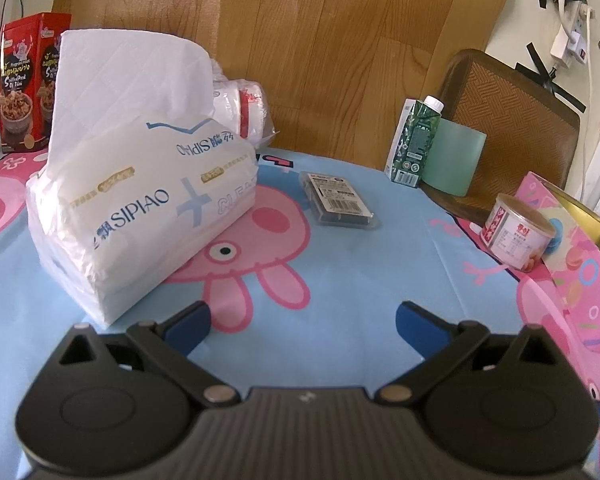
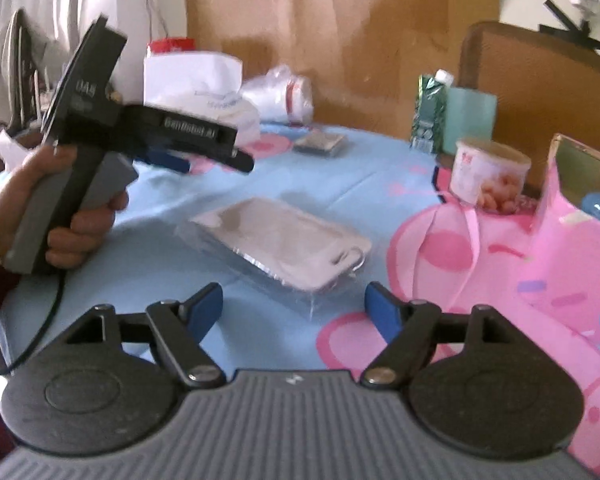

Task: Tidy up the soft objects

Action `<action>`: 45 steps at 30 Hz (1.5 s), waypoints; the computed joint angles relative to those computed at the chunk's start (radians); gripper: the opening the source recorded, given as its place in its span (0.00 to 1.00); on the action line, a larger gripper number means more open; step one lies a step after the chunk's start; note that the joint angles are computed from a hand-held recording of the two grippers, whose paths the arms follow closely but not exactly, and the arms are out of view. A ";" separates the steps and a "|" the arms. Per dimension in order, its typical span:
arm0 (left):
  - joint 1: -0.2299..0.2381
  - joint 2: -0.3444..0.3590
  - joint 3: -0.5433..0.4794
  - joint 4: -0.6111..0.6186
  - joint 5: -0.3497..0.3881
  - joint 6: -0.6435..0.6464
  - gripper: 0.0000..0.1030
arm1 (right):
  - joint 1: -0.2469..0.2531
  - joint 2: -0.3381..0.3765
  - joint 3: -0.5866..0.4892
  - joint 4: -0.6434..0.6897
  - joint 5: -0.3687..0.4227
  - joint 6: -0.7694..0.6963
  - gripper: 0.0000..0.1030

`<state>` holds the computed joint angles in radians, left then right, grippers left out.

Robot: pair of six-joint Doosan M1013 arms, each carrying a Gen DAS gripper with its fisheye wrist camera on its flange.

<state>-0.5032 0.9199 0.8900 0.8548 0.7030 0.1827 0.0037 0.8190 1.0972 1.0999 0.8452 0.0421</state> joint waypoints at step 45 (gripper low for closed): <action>0.000 0.001 0.000 -0.005 -0.001 0.007 1.00 | -0.011 0.007 -0.005 0.026 0.017 0.082 0.86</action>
